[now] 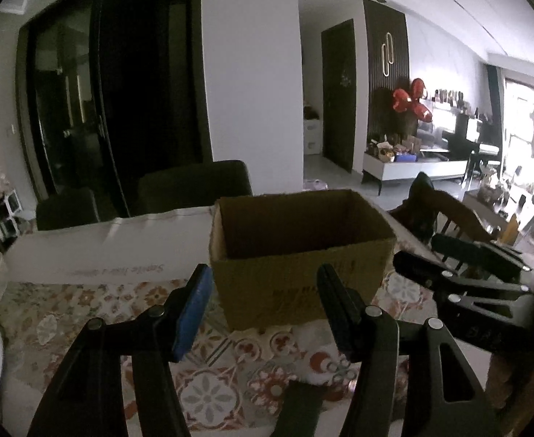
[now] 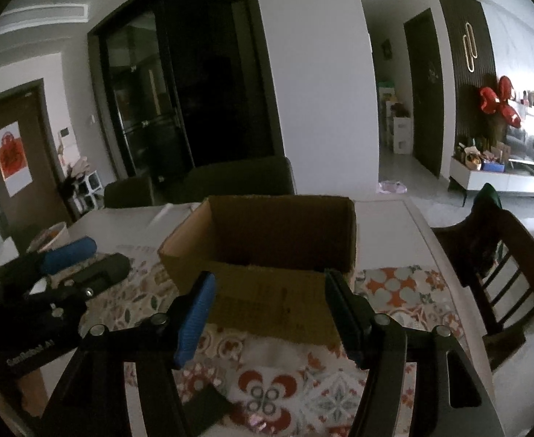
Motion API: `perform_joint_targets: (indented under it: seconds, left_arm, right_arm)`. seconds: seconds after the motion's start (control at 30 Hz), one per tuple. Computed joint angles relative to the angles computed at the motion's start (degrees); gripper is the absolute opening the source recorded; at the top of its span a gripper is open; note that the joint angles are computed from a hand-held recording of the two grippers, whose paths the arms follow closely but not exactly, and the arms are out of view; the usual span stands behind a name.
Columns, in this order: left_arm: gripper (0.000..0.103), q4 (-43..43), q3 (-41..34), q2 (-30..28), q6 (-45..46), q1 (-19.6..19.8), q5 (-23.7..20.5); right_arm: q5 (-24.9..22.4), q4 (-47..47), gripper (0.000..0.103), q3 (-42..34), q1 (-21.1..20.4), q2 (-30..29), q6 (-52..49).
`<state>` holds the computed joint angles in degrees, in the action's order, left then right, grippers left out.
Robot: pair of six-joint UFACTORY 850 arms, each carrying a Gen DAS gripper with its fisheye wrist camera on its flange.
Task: Organize snacks
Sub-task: 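Move both tools back from the box toward the remaining snacks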
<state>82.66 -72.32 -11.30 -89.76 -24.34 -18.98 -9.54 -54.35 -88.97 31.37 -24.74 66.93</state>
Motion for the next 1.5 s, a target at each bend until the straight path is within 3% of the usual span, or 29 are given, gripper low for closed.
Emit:
perform_joint_targets:
  seconds: [0.1,0.33,0.67,1.1,1.27,1.4,1.5]
  left_arm:
    - [0.059,2.81,3.19,1.82,-2.88,-0.46,-0.45]
    - [0.059,6.61,9.0,5.36,-7.4,-1.4,0.03]
    - [0.059,6.79,13.2,7.3,-7.05,-3.04,1.1]
    - [0.059,2.29,15.09,4.55,-2.01,-2.02,6.01]
    - [0.059,9.76,15.7,3.49,-8.71,-1.79,7.21]
    - [0.059,4.26,14.87,1.7,-3.4,-1.26,9.28]
    - [0.059,-2.75,13.66,-0.14,3.46,-0.89,10.11]
  right_arm:
    - [-0.4,-14.9,0.063,3.36,0.91,1.81,14.8]
    - [-2.91,-38.75,0.063,9.68,3.36,5.04,36.64]
    - [-3.73,-46.29,0.063,15.4,5.1,8.01,40.44]
    - [-0.76,-29.55,0.063,15.39,4.88,4.97,21.64]
    - [0.39,-20.17,0.063,14.71,4.71,3.41,10.04]
    - [1.71,-12.07,0.063,14.34,4.18,2.28,1.27]
    - [2.6,0.18,0.063,13.4,3.59,0.88,-10.69]
